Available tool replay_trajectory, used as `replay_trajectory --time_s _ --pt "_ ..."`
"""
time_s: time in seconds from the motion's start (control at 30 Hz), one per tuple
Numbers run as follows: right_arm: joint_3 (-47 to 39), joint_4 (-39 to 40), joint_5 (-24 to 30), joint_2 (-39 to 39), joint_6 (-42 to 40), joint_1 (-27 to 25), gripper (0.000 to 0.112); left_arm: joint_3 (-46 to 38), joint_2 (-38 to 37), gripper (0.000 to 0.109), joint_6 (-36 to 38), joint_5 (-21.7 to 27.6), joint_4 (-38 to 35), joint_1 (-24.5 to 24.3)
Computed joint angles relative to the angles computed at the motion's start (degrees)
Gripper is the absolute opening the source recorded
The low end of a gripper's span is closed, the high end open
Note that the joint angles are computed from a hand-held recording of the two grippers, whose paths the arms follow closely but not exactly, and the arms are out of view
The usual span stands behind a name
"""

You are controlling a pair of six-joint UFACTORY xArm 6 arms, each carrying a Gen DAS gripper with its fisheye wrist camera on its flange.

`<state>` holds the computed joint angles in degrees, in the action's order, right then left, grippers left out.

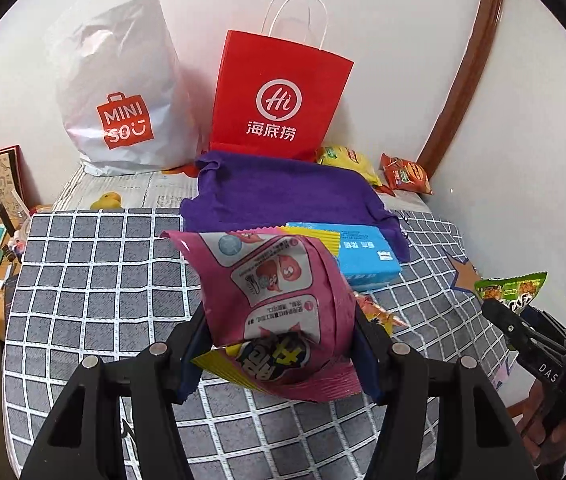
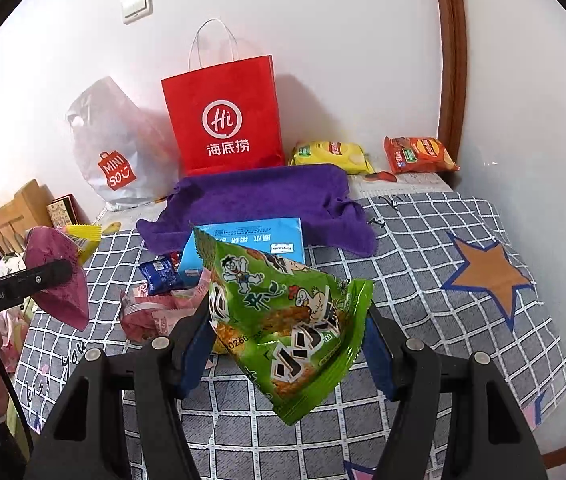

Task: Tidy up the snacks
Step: 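Lift both held bags and carry them over the purple towel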

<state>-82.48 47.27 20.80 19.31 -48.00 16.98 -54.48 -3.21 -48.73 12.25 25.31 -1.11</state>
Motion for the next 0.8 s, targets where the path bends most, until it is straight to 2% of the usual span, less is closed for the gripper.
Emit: replay_trajectory --time_s 0.13,0.43,0.7,0.8 --pt "-1.71 1.45 1.93 0.31 -2.99 -0.69 0.065 -2.06 0.36 0.06 -1.92 1.87 1.67 -1.32" --pt "-7.95 -0.97 5.01 3.39 -2.65 -1.57 0.065 -8.31 3.1 0.06 -3.28 4.49 3.87 -3.31" --pt "-21.04 -4.4 10.23 11.47 1.31 -1.86 0.065 -16.15 8.59 0.06 -0.09 6.19 0.99 -2.8" --pt "-26.66 -7.99 10.06 15.25 3.55 -1.27 0.065 -19.6 11.06 0.06 1.69 6.95 -0.68 -2.36"
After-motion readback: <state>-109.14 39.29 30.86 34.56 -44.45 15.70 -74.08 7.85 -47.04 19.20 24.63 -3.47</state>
